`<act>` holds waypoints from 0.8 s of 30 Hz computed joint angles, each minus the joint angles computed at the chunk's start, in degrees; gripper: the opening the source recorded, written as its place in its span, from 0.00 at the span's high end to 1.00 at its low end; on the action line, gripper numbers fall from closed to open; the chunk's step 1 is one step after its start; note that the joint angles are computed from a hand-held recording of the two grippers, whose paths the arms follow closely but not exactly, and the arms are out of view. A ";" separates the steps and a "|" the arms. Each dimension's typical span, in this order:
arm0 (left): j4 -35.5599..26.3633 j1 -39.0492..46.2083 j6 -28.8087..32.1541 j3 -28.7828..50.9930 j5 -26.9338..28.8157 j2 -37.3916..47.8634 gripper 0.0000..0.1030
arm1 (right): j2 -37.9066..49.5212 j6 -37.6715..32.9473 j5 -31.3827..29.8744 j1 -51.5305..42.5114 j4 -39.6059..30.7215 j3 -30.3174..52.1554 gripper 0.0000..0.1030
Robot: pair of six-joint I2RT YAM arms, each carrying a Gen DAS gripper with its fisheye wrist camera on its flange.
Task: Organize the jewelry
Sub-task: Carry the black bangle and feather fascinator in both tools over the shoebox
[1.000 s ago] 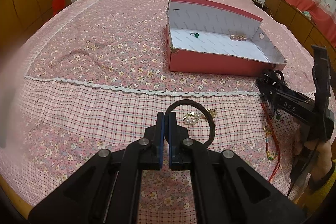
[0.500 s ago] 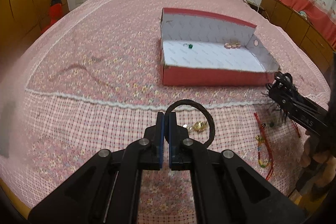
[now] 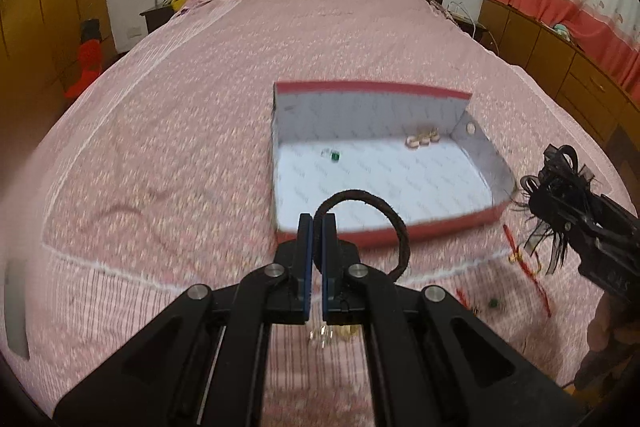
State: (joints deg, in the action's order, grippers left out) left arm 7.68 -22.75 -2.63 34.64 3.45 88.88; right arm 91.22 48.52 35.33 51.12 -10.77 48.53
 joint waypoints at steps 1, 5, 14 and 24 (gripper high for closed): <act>-0.09 -0.28 0.07 1.36 -0.56 1.19 1.00 | 0.30 -1.08 -0.37 -0.82 0.13 0.70 0.40; -0.97 -0.85 -0.07 6.36 -1.67 5.79 1.00 | 1.91 -4.34 -1.32 -3.78 0.09 3.48 0.40; -3.50 -2.68 0.23 17.43 -4.49 16.97 1.00 | 9.12 -8.64 -6.52 -11.69 0.21 9.32 0.40; -8.53 -4.21 -1.42 29.79 -6.35 29.64 1.00 | 19.78 -11.22 -11.24 -18.02 -1.74 16.50 0.40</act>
